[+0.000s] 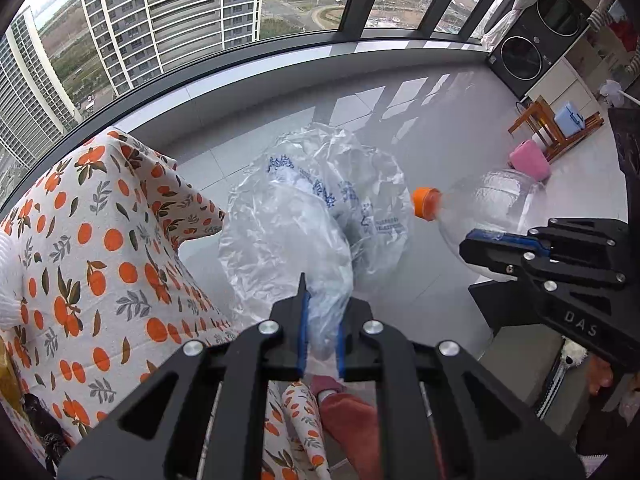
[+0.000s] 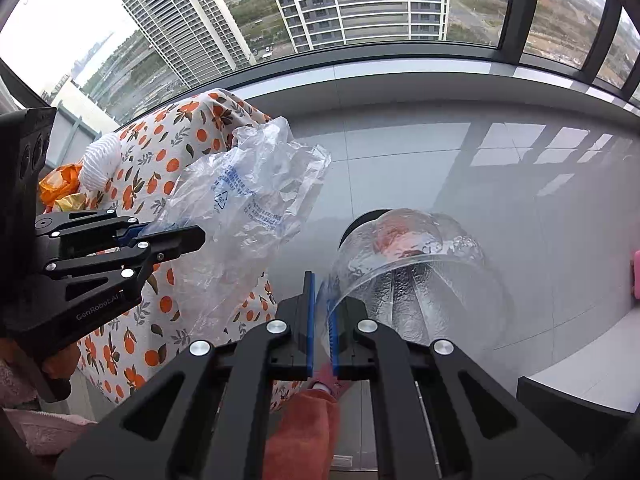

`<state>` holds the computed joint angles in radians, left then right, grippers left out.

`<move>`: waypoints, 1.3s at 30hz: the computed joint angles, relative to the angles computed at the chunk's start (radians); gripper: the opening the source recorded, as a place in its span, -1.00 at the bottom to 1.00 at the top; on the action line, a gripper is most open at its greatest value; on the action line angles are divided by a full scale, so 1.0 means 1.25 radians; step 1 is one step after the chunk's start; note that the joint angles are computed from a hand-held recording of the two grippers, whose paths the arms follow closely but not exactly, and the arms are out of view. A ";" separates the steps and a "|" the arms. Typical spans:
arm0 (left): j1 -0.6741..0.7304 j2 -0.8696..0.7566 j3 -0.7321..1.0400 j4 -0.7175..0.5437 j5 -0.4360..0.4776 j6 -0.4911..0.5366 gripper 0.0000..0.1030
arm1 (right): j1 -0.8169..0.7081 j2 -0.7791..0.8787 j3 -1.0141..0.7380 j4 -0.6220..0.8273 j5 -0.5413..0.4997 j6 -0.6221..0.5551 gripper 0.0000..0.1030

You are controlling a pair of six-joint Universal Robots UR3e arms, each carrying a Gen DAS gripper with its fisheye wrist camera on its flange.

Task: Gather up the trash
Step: 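Carry the clear bag and clear bowl over the grey bin with both tools, then open the right tool over the bin while the left tool releases the clear bag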

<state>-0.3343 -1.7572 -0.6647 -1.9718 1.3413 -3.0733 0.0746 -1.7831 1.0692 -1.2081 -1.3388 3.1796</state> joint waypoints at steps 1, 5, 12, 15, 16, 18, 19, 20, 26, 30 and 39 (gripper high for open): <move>-0.021 -0.014 -0.032 0.043 0.013 -0.018 -0.79 | -0.031 -0.018 0.060 -0.032 0.014 -0.032 -0.90; -0.065 -0.060 -0.155 0.197 0.043 -0.060 -0.79 | -0.102 -0.045 0.258 -0.167 0.053 -0.109 -0.90; -0.092 -0.126 -0.310 0.375 0.092 -0.117 -0.79 | -0.131 -0.016 0.513 -0.414 0.063 -0.157 -0.90; -0.088 -0.130 -0.376 0.427 0.094 -0.120 -0.79 | -0.127 0.013 0.590 -0.510 0.064 -0.150 -0.89; -0.092 -0.137 -0.382 0.436 0.095 -0.125 -0.79 | -0.123 0.027 0.606 -0.535 0.058 -0.146 -0.89; -0.093 -0.154 -0.391 0.456 0.096 -0.130 -0.79 | -0.118 0.059 0.632 -0.584 0.046 -0.135 -0.89; -0.098 -0.167 -0.392 0.468 0.097 -0.135 -0.79 | -0.118 0.071 0.646 -0.607 0.045 -0.131 -0.85; -0.099 -0.175 -0.393 0.475 0.098 -0.138 -0.79 | -0.114 0.087 0.653 -0.627 0.037 -0.128 -0.83; -0.105 -0.210 -0.376 0.492 0.092 -0.149 -0.79 | -0.112 0.134 0.670 -0.677 0.016 -0.127 -0.52; -0.111 -0.236 -0.354 0.494 0.092 -0.146 -0.79 | -0.125 0.119 0.671 -0.669 0.014 -0.128 -0.52; -0.144 -0.335 -0.246 0.468 0.084 -0.132 -0.62 | -0.176 0.043 0.703 -0.626 0.003 -0.148 -0.52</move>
<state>-0.5144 -2.1761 -0.9722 -1.3867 1.4460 -3.2381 -0.1453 -1.7299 1.9479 -1.9900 -1.3348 2.9945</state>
